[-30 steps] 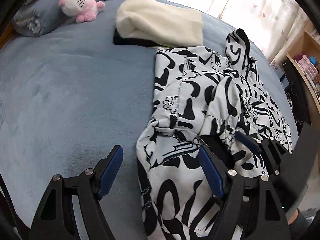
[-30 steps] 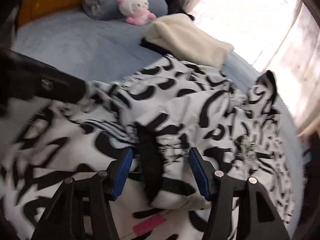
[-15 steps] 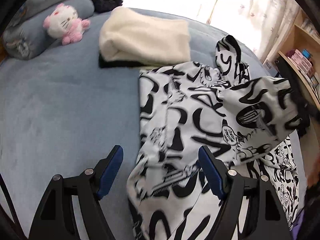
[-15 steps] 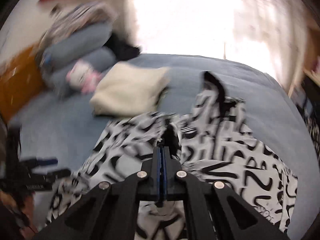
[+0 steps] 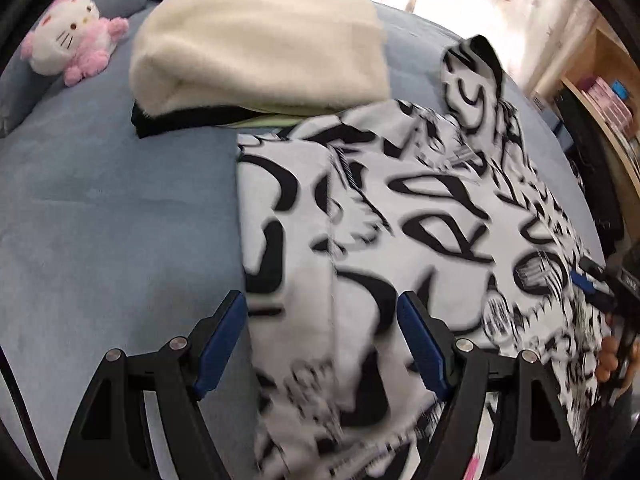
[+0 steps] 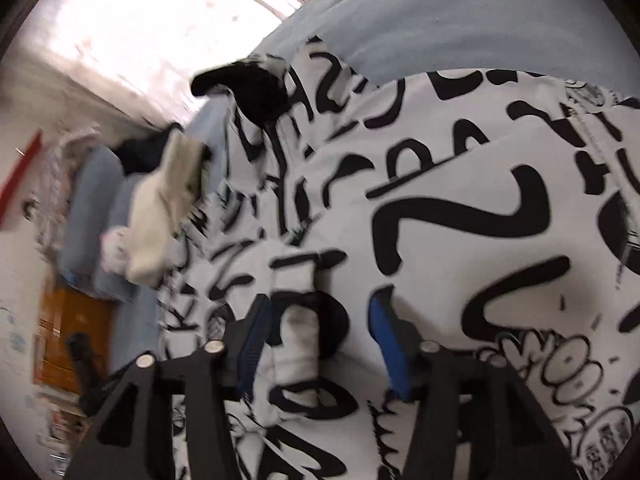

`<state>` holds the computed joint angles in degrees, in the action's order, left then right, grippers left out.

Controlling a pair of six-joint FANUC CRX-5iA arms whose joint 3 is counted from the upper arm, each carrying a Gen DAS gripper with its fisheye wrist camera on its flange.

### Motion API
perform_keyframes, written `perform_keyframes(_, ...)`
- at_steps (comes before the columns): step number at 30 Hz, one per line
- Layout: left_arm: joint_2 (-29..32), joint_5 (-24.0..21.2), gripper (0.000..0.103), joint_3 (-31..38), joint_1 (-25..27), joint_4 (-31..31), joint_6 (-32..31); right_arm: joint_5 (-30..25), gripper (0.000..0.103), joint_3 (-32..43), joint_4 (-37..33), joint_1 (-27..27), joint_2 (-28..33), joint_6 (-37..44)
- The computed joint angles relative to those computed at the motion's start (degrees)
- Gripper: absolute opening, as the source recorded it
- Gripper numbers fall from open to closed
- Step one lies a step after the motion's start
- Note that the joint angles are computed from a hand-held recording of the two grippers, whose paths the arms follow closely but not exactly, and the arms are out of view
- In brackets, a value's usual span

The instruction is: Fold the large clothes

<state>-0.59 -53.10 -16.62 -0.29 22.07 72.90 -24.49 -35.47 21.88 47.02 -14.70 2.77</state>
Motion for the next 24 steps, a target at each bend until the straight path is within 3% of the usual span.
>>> perform_keyframes(2, 2.6, 0.3, 0.076, 1.2, 0.8, 1.8, -0.9, 1.4, 0.054, 2.0, -5.4, -1.5, 1.5, 5.8)
perform_keyframes(5, 6.4, -0.4, 0.076, 3.3, 1.5, 2.7, -0.4, -1.0, 0.054, 8.9, -16.8, -3.5, 6.5, 19.4)
perform_keyframes(7, 8.6, -0.9, 0.076, 4.2, 2.0, 3.8, -0.5, -2.9, 0.054, 11.8, -19.3, -3.5, 8.9, 23.3)
perform_keyframes(10, 10.7, -0.4, 0.076, 4.5, 2.2, 5.2, -2.1, -5.2, 0.049, 14.0, -14.1, -1.9, 11.8, 21.4)
perform_keyframes(11, 11.1, 0.1, 0.076, 4.6, 2.2, 5.2, -2.2, -6.0, 0.043, 13.7, -10.7, -1.0, 12.1, 19.2)
perform_keyframes(12, 11.3, 0.3, 0.076, 4.8, 2.0, 5.1, -2.0, -7.8, 0.026, 14.2, -7.4, -0.1, 12.8, 18.0)
perform_keyframes(14, 12.0, 0.4, 0.074, 6.3, 1.4, 3.6, -0.7, -8.8, 0.025, 13.9, -4.2, 0.9, 12.6, 16.4)
perform_keyframes(15, 12.1, 0.4, 0.067, 7.0, 1.0, 2.5, 0.2, -9.0, 0.019, 13.2, -1.1, 1.5, 12.1, 14.7)
perform_keyframes(16, 11.8, 1.6, 0.042, 7.0, 0.7, 2.3, 0.2, -8.6, 0.004, 12.1, 1.9, 1.9, 11.2, 13.0)
perform_keyframes(18, 11.2, 2.1, 0.023, 7.4, 0.0, 2.3, 0.9, -6.1, 0.004, 9.8, 7.1, 2.2, 9.0, 9.1)
perform_keyframes(19, 10.2, 3.6, 0.007, 8.0, -1.0, -1.7, 3.8, -5.6, 0.004, 8.3, 11.5, 2.4, 8.1, 5.7)
perform_keyframes(21, 8.8, 6.3, 0.007, 8.0, -2.7, -4.8, 5.2, -6.1, 0.004, 6.1, 20.7, 2.9, 6.8, 0.4)
perform_keyframes(24, 7.8, 10.5, 0.007, 8.0, -5.0, -11.4, 9.6, -9.2, 0.004, 7.3, 21.8, 2.4, 8.9, -0.3)
